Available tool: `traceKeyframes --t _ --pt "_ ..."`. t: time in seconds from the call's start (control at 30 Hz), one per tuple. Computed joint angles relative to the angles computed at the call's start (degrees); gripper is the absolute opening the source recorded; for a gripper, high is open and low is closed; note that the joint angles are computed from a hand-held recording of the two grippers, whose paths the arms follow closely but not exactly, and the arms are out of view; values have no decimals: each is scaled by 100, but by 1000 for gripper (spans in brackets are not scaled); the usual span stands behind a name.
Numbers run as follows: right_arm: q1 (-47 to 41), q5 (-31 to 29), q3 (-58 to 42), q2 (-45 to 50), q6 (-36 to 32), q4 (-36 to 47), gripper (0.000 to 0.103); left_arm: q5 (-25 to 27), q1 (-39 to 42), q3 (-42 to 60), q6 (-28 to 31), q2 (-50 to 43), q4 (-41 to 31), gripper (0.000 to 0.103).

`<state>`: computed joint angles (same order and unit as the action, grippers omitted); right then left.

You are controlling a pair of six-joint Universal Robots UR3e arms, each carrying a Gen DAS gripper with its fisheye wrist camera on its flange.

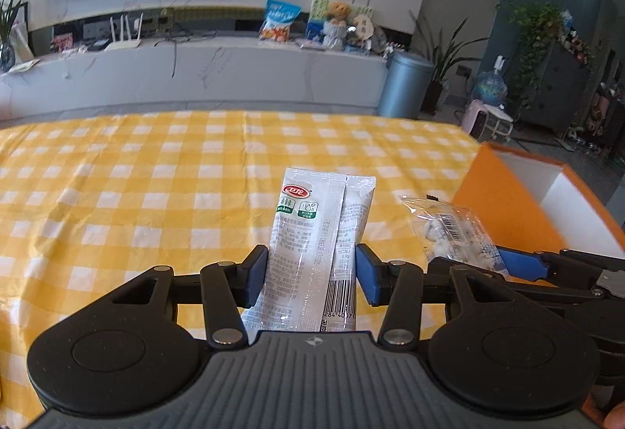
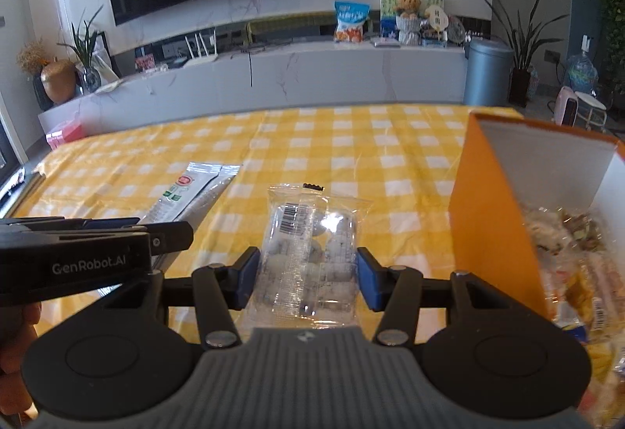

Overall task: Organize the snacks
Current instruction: 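Carry both packets over the orange box and lower them inside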

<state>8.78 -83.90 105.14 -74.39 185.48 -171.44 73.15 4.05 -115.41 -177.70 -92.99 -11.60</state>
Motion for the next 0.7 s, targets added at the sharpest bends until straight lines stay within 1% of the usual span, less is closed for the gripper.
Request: traceKeyframes --t 0.17,0.33,0.47,0.53,0.57,0.63,0.7 --pt "-407 232 800 -1094 -148 -125 52 -50 -390 249 -127 284 -183 55" --pt "-1334 819 1662 -2324 -342 155 52 -92 -983 814 -169 69 -371 55" --pt "-2345 1385 2131 -3260 -740 758 52 -387 -1453 1590 -249 -450 -736 55" --pt "-2845 1593 2255 -3624 -1002 1104 52 -342 -1724 2131 -242 -821 -941 55" --pt "-3007 1593 2239 -3727 -1136 1292 52 -256 -1877 2439 -209 -1028 -1065 55" --pt "-3384 1657 2204 -3901 -1461 1672 52 -180 -2111 3082 -133 -1454 -1416 55" --pt "-3755 1771 2040 -3945 -1911 2152 52 -231 -2289 3834 -151 -1942 -1871 55"
